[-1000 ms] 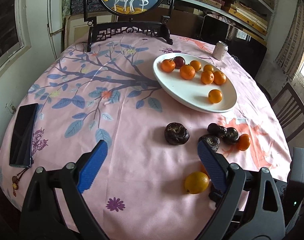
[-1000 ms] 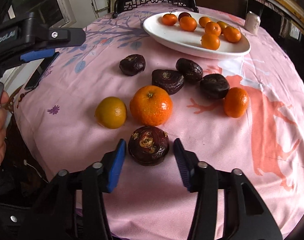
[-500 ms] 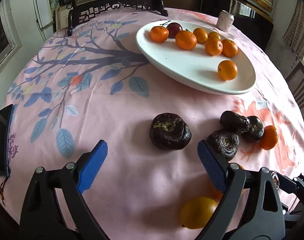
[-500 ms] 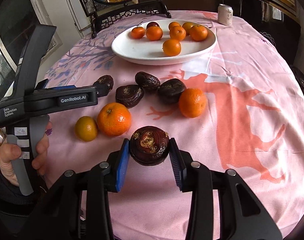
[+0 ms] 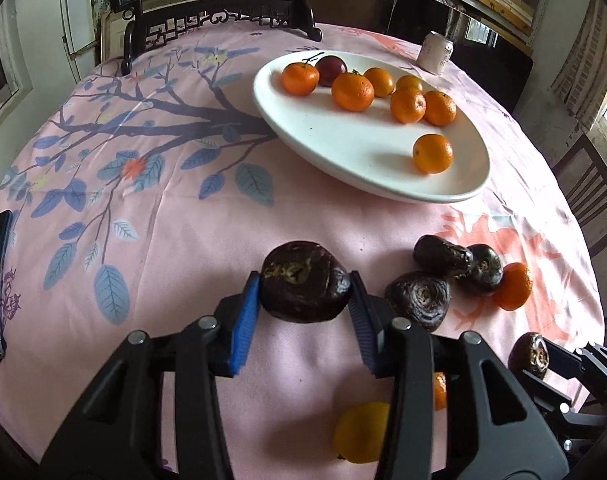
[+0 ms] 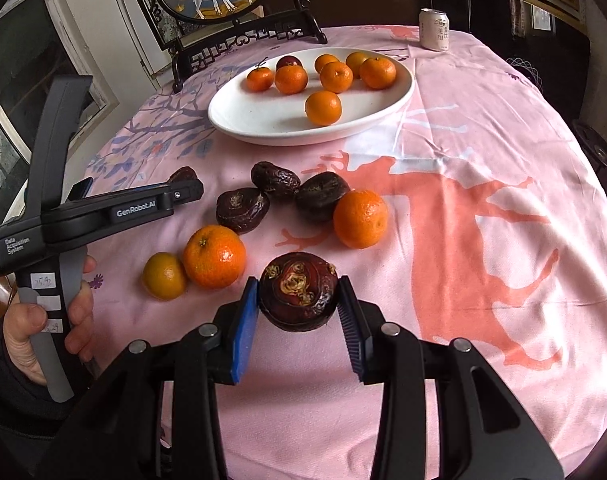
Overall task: Organize fruits
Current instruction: 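Carry both dates over the white plate and open both tools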
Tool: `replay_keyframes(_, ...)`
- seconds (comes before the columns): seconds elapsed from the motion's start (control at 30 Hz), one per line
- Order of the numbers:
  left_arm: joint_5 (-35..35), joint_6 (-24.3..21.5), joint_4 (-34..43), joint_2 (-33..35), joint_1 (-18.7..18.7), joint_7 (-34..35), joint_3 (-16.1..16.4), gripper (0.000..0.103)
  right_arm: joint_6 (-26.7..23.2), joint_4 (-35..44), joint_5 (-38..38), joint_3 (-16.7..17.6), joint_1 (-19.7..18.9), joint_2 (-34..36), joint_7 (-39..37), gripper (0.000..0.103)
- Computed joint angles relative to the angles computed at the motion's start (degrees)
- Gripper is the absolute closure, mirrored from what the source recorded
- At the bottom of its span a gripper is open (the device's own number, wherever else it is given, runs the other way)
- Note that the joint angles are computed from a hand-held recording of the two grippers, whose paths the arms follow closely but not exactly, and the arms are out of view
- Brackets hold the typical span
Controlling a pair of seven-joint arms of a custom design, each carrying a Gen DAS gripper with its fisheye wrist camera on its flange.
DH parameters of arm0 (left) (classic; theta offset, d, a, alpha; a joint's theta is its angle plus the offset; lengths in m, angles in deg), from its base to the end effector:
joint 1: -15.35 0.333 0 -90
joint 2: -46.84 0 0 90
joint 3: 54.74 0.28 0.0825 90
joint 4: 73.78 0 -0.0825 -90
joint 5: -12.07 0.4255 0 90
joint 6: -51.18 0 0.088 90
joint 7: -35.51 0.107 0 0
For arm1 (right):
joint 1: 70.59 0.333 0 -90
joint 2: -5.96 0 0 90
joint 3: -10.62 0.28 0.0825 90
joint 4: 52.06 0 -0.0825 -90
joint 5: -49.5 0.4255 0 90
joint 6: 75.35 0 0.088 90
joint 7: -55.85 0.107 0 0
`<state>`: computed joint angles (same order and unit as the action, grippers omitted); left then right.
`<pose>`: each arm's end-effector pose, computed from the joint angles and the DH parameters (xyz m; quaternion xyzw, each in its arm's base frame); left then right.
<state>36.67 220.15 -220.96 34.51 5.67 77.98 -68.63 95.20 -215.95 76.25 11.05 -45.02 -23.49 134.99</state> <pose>0.4570 -0.2265 0.3346 -0.6768 0.6700 -0.2543 0.1685 0.3955 0.1578 0.3386 -0.7356 0.5972 -0.1002 0.3036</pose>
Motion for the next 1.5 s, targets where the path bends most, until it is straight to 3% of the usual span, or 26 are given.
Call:
replay_keyframes(0.37, -4.22, 2.12, -5.14, -9.02, -2.81, 3.99, 0.95, 0.059, 0.17, -0.23, -1.77, 1.15, -0.8, -1.22, 1.84, 0.063)
replay_keyframes(0.67, -4.92, 1.17, -2.76, -8.32, -1.95, 6.07, 0.91, 0.059, 0.35, 2.53, -1.69, -0.45, -0.64, 1.09, 0.38, 0.063)
replay_keyframes(0.77, -6.15, 0.13, 0.63, -5.71, -2.62, 8.76, 2.22, 0.059, 0.5, 5.33, -2.89, 0.57, -2.51, 2.99, 0.04, 0.063)
replay_keyframes(0.83, -3.98, -0.64, 3.98, -3.5, -0.34, 8.1, 0.83, 0.059, 1.03, 8.18, -4.04, 0.98, -3.6, 5.21, -0.59, 0.063)
replay_keyframes(1.0, -4.09, -4.36, 16.51, 6.81, 0.72, 10.28, 2.02, 0.059, -0.4, 21.19, -4.38, 0.05, -4.75, 16.15, -4.23, 0.063)
replay_keyframes(1.13, -1.8, -9.17, 27.43, 15.94, 0.81, 9.2, 2.71, 0.059, -2.19, 32.27, -14.17, 3.61, -10.45, 25.95, 2.89, 0.063)
replay_keyframes(1.27, -2.89, -11.09, 33.42, 21.55, 0.14, 10.85, 3.36, 0.059, -6.87, 41.41, -7.57, 3.65, -10.48, 33.76, -3.89, 0.063)
replay_keyframes(1.5, -3.76, -12.67, 37.93, 26.22, -0.29, 11.82, 4.38, 0.059, -8.95, 47.38, -9.95, 3.52, -9.54, 39.64, -3.08, 0.063)
